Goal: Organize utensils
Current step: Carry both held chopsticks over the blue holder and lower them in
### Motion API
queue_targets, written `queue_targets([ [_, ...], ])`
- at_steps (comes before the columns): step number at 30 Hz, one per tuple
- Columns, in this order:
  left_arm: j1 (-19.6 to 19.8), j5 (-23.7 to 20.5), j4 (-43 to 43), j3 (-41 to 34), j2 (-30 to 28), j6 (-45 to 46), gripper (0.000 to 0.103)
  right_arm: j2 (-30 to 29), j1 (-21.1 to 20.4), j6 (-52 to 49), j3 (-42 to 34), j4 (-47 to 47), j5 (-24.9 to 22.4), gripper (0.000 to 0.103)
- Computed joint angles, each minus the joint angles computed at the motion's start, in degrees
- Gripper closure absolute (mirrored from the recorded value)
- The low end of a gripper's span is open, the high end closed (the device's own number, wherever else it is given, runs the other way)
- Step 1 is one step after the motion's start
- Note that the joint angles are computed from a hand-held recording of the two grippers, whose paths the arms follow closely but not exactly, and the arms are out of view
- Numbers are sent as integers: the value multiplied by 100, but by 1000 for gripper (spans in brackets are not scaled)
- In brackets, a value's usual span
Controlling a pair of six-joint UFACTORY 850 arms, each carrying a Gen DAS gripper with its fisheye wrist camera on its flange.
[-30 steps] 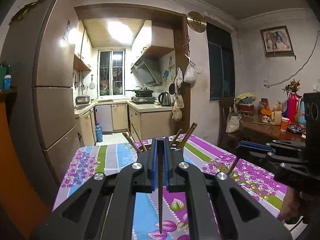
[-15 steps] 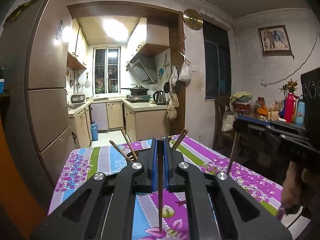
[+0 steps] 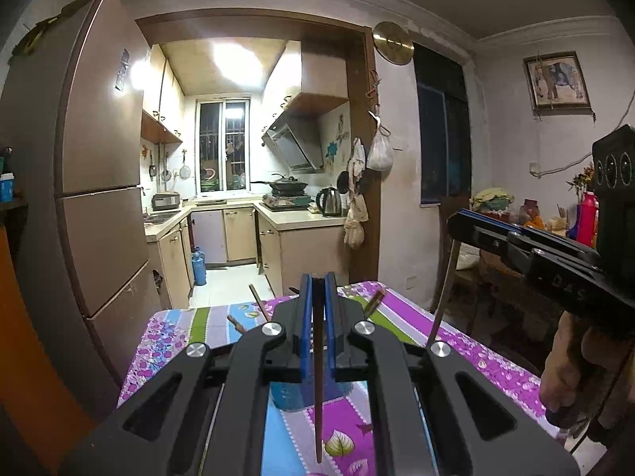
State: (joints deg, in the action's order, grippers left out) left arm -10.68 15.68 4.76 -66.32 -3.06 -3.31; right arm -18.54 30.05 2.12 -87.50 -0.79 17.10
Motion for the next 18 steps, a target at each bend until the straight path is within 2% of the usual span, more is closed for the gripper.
queue_targets([
  [12,64,-10,-758,-841,-373,572,98,-675,-98,-420,-1323,285,-474,95],
  [18,70,-47,-856,-1385,-688,670,98,-1095,-188,-162,-2222,14,-762,95],
])
